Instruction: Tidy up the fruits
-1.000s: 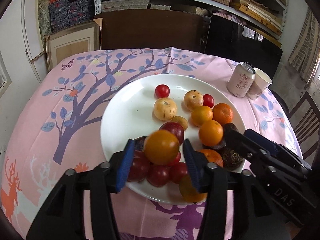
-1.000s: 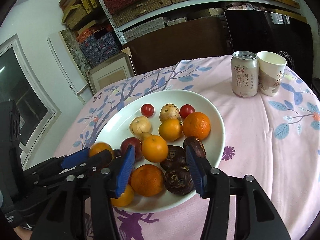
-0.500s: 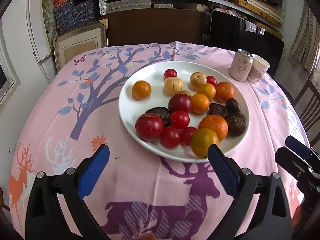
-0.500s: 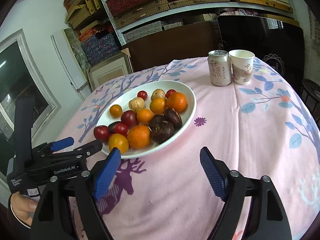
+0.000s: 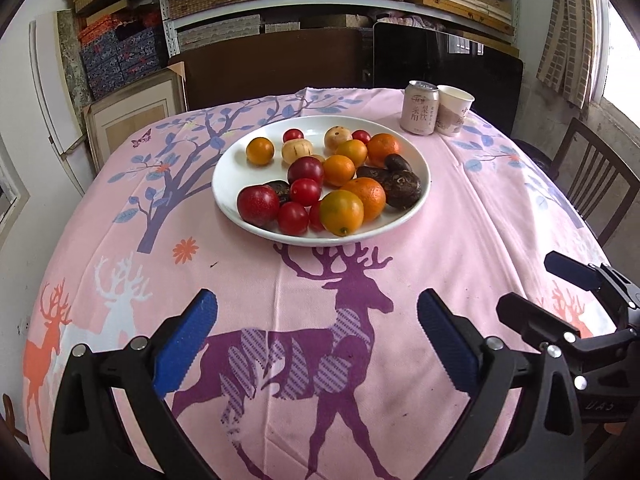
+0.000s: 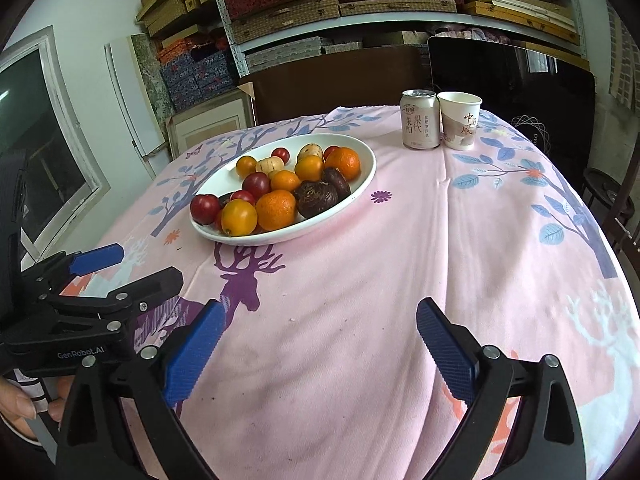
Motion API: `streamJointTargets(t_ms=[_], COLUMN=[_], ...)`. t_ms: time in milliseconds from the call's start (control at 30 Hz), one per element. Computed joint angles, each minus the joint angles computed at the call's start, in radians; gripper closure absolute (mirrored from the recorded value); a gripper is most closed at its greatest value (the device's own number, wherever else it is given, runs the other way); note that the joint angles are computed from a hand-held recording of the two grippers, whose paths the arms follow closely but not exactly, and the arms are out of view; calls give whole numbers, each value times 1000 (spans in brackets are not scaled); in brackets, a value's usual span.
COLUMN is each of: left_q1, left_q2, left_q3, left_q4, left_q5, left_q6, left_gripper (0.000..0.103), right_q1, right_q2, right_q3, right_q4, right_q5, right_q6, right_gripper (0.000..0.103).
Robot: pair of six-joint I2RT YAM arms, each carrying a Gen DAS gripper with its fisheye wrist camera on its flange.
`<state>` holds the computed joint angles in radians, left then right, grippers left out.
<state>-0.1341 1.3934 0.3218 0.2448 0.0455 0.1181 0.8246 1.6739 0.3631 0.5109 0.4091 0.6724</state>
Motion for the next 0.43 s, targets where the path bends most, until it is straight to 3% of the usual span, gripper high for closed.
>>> streamJointTargets(t_ms=[267, 433], left_q1=[10, 67], left_q2=[-105, -144], left_q3=[-69, -105], left_q4=[-34, -40], left_q5=[-4, 52], left_q6=[-16, -59], left_gripper=[5, 5], right_q1=[26, 61], right_q2=[4, 28], right_q3=[-33, -33], right_q4=[1, -19], right_q5=[3, 19], right_q6=[44, 63], right_gripper=[4, 4])
